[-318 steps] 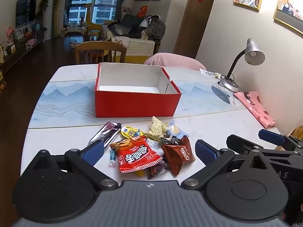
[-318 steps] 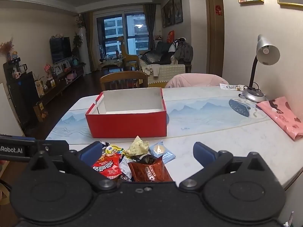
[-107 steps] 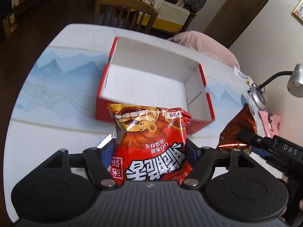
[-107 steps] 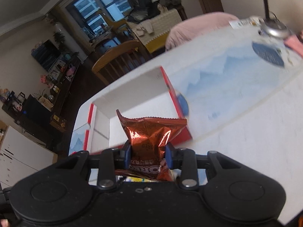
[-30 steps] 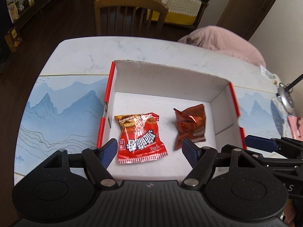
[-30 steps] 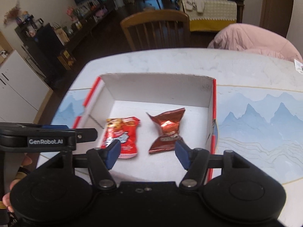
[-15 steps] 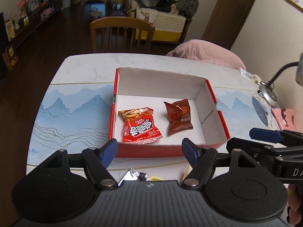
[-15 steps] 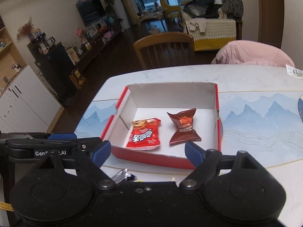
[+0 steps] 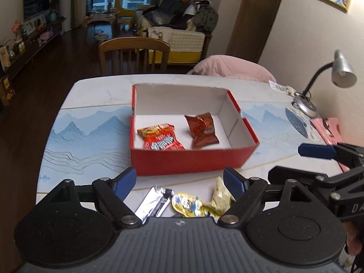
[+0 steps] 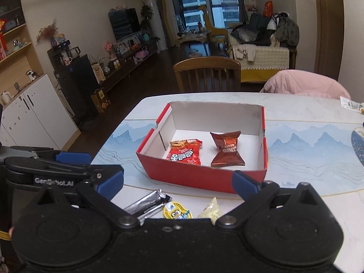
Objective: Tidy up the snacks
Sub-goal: 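Withdraw both tools from the box back toward the snack pile, then grasp the silver bar with the left tool while the right tool grasps the dark chocolate packet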
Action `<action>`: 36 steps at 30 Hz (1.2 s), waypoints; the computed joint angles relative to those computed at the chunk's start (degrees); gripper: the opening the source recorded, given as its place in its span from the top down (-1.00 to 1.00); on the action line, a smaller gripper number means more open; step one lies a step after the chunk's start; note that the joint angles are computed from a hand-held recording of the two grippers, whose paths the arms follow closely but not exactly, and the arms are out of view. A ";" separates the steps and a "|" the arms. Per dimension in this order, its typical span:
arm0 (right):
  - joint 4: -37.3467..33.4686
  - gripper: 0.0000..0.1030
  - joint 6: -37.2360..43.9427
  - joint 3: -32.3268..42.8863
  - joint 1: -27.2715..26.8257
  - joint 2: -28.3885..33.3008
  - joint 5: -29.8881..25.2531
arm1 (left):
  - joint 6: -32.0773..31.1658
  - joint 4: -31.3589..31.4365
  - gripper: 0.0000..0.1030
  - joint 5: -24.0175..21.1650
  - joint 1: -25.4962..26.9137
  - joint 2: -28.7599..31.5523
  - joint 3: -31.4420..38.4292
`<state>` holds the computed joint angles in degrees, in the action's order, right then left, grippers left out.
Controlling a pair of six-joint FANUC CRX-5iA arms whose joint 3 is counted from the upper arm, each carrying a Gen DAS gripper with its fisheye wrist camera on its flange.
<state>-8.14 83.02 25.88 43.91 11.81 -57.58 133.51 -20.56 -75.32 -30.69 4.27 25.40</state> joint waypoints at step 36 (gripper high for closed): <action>-7.01 -0.21 -24.73 0.81 -5.86 11.27 -14.33 | -16.64 15.55 -0.63 2.24 11.20 5.58 -13.06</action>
<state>-15.15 58.29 26.69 38.04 23.08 -71.90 116.87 -5.01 -73.08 -19.49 9.85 12.34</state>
